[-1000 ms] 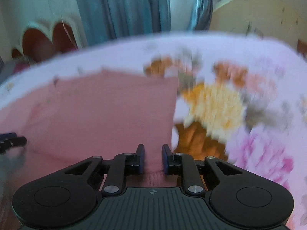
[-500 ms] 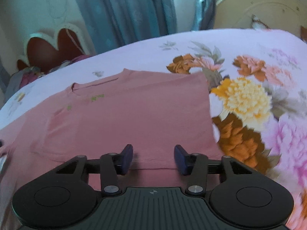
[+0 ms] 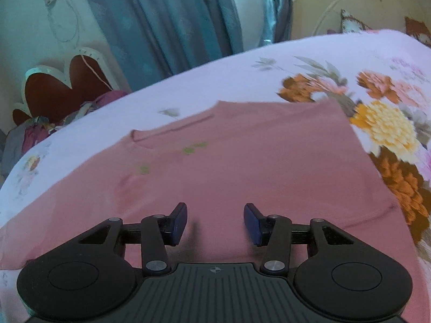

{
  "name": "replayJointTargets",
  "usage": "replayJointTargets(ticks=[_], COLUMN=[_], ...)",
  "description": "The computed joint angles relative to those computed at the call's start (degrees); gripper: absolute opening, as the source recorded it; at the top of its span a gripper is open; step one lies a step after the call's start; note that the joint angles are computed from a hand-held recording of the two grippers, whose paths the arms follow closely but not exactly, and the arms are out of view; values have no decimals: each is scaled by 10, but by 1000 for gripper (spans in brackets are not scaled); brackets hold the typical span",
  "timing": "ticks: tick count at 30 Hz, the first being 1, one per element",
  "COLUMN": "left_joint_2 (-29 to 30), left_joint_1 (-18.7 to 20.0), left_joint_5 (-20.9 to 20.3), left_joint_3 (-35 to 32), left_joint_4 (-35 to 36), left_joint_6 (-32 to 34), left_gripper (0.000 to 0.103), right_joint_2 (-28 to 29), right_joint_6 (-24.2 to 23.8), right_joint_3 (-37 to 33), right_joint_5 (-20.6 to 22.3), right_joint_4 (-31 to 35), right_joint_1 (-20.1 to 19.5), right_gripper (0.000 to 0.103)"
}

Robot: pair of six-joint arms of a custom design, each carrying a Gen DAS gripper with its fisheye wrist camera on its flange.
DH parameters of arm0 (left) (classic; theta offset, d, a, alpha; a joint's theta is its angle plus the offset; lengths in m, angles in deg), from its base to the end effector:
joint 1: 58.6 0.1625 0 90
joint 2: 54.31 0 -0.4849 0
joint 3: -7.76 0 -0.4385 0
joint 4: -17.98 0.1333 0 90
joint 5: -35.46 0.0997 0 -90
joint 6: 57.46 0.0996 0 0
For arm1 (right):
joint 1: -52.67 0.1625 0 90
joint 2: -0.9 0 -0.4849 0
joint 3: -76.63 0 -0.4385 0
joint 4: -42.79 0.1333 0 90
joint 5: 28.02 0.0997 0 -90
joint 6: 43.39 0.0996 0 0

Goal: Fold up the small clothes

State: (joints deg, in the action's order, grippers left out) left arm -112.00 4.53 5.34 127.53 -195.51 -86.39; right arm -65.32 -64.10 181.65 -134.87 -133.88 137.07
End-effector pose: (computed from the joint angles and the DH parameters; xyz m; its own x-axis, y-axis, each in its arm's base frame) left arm -0.0556 -0.5952 0.2485 -0.7968 -0.6010 0.0625 -0.1933 0.1556 -0.9687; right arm 0.0381 -0.6818 0.3415 -0.8945 0.0514 0.4441 -0.2682 0.7332 -0.6249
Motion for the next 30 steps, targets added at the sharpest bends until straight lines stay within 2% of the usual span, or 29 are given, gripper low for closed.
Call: replayJointTargets(ticks=[2,3,4,6,9,13,21,30], left_joint_2=[-1,-1,-2,2,21,54,155,280], left_joint_1=[12,15,15,13,-6,-32,-84,-128], left_joint_5=[-10,-7,10,20,-3,-74,-210,-272], left_joint_3=[-7,-11,-16,-26,-42,-83,-175,-305], left_joint_4=[-8,4,38,60,4,34,135,294], left_joint_6=[0,-3,-9,15,115,184,178,197], left_gripper=[36,23,15,12,11,11,11,11], right_joint_2=[7,10,12,16,19,20,11,-17], right_joint_6=[0,2,3,9,19,18,33,48], right_joint_3=[-2,-3,-4,-9,-17,-20,-26,-39], right_joint_5=[-9,-10,-13,-18,-20,-20,21,99], right_joint_4=[-9,-13,-17,-16,-4,-3,20,67], right_joint_1=[11,14,17,19,18,13,-7,-41], right_gripper=[48,48,47,48,48,48,47,48])
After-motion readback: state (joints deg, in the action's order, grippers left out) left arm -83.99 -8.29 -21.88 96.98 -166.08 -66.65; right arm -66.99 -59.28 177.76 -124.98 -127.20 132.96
